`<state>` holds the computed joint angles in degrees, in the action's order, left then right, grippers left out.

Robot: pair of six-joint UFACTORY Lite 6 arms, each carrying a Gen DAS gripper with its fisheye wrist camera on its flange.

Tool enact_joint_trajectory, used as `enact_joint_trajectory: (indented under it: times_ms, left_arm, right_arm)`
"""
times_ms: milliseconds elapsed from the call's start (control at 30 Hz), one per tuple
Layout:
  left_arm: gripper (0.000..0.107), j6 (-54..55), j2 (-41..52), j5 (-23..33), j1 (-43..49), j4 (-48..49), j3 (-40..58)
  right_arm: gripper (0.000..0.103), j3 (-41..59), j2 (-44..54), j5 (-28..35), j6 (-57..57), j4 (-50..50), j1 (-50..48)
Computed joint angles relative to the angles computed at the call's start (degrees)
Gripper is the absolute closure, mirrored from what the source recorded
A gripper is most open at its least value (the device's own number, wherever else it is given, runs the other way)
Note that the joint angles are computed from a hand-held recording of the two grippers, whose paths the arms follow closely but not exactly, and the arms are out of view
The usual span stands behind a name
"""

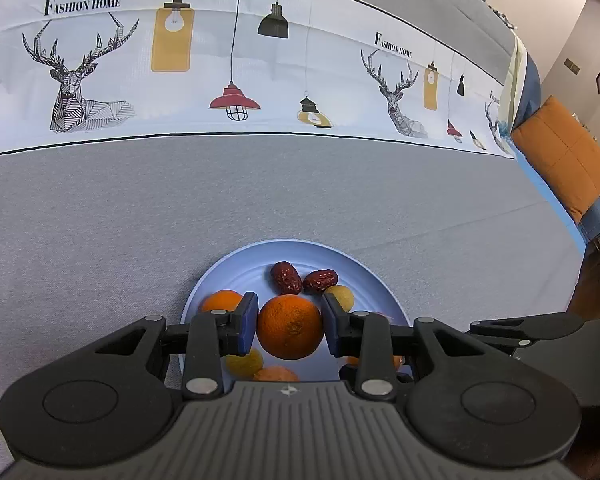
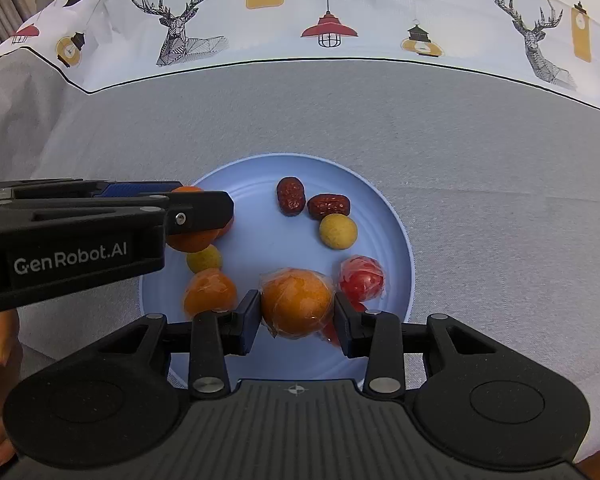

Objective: Organize fruits
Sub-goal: 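Lower both tools into the plate and open them to release the oranges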

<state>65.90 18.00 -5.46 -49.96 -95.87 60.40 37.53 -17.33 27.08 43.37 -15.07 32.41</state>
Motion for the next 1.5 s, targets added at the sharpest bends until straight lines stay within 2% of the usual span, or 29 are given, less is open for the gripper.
enact_joint_trajectory:
  times_ms: [200,367,567,1500]
  left_arm:
    - [0.069,0.6,0.2,0.5,0.1,-0.4,0.3]
    - [0.069,-3.9,0.2,0.7,0.2,4.2,0.1]
    - [0.069,-4.3,0.3,0.7,0.1,4.7,0.1]
    - [0.069,-2.7,0.5,0.8,0.0,2.9,0.5]
  right_arm:
    - [0.063,0.1,0.1,0.0,0.1,-0.1,0.1]
    - [0.063,0.2,0.3,-0.1,0.2,-0.2,0.1]
    - [0.063,0.1,0.2,-0.1,0.4,-0.4,0.2]
    - [0.062,0.1,0.4,-0.1,2.0,-1.6,0.7]
